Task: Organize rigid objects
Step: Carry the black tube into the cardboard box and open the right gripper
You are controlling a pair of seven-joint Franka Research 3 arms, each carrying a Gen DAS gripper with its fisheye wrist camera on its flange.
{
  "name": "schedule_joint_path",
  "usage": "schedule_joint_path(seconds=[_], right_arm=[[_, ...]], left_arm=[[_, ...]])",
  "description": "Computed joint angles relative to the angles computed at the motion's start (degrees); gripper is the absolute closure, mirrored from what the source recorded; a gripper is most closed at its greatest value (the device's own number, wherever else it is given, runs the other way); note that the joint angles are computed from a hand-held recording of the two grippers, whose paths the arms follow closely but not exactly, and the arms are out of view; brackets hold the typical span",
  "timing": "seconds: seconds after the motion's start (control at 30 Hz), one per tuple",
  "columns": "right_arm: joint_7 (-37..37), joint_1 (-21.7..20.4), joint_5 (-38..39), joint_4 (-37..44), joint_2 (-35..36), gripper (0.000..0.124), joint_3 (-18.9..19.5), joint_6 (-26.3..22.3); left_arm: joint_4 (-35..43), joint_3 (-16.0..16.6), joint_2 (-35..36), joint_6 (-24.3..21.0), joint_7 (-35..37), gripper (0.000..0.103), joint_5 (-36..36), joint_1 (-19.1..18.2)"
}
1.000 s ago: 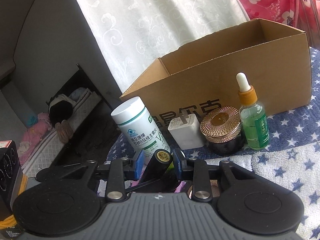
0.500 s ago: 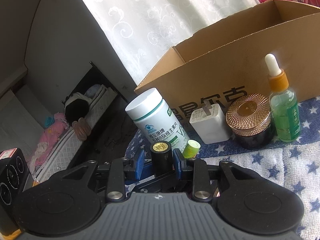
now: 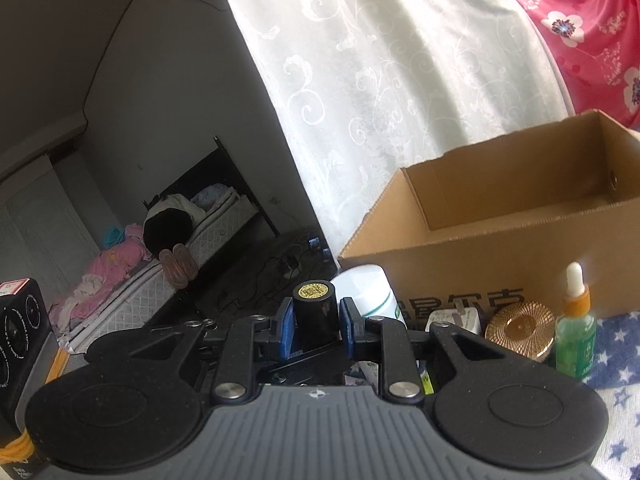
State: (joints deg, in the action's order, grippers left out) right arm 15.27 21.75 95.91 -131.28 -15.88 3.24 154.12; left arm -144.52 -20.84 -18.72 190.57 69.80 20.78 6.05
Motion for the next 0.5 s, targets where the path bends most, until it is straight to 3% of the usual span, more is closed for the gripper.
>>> schedule_joint_path(seconds=[0.1, 0.23, 0.3, 0.4, 0.5], right_arm=[[2.69, -0.36, -4.54, 4.04, 1.04, 0.098, -0.39, -1.12], [8.55, -1.34, -12.14, 12.65, 5.74, 0.098, -1.53, -4.76], [13.56, -2.26, -17.4, 17.71, 9.44, 0.098, -1.64, -6.6], [22.94, -4.03, -26.12, 26.42, 16.62, 0.098, -1.15, -9.9], [32.56, -6.06, -35.21, 35.35, 24.41, 0.099, -0.31, -13.8]], left_arm=[[4.14, 11.88, 1.52, -2.66, 0.69, 0.082, -0.16, -11.74], [11.06, 19.92, 5.39, -5.21, 3.67, 0.082, -2.46, -19.73], [15.52, 24.83, 8.54, -8.33, 7.56, 0.082, -7.34, -25.28], [21.91, 29.34, 13.32, -13.56, 15.84, 0.082, -18.72, -30.57], [29.72, 29.87, 19.6, -20.43, 23.28, 0.082, -29.81, -30.6]])
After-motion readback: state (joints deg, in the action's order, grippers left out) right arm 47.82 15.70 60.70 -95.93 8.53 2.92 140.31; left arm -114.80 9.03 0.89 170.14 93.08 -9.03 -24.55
